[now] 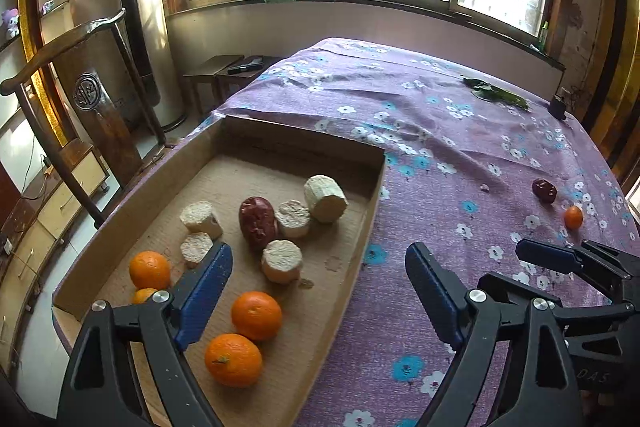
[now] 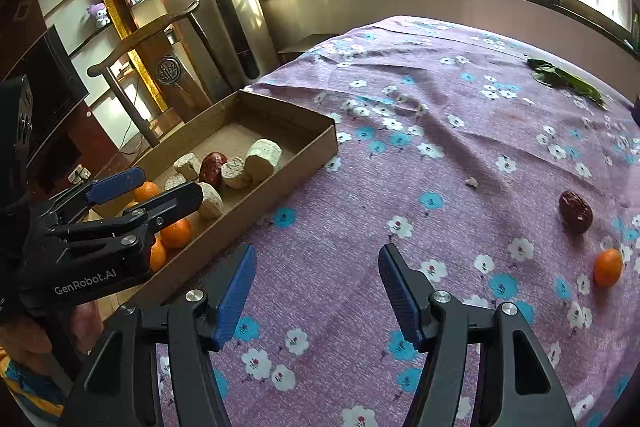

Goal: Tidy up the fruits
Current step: 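Move both grippers back toward the last date and orange, then grasp the orange with the right gripper while the left gripper grasps the red date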

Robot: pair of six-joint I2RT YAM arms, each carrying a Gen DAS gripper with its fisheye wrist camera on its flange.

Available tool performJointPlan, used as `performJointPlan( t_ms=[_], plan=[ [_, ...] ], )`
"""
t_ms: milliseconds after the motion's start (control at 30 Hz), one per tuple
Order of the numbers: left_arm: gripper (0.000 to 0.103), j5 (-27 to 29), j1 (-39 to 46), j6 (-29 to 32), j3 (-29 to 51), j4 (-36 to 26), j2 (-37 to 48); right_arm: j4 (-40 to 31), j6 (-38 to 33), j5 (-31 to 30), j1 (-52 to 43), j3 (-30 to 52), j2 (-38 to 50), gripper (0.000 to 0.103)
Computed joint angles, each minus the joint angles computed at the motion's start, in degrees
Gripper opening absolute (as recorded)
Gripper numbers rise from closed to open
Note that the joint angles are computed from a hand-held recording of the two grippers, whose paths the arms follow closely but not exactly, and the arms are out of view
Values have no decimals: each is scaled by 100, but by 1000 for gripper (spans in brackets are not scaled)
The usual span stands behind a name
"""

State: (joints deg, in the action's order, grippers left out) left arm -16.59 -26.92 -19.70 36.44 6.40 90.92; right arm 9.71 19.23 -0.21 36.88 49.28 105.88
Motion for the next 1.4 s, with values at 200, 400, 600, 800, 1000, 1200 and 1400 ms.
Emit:
performJointPlan(
  t_ms=[200,400,600,800,1000,1200,1400],
  plan=[
    [88,-98,-569,-148,318,-75,330,231,93,33,-323,-786,-531,71],
    [88,-141,-1021,-253,770,-166,801,419,82,-97,-887,-1515,-1028,72],
    [88,-110,-1280,-310,1201,-257,1238,523,36,-246,-1534,-1998,-1361,72],
    [88,-91,-1472,-274,1662,-428,1589,654,-86,-417,-2114,-2323,-1569,72],
    [88,-56,-1598,-239,2150,-608,1942,640,-283,-156,-2497,-2380,-1663,72],
    [88,136,-1600,-299,2550,-773,2247,574,-593,75,-2922,-1869,-1141,71],
    [88,244,-1590,-275,3172,-1061,2576,391,-795,61,-3103,-1121,-438,60]
  ],
)
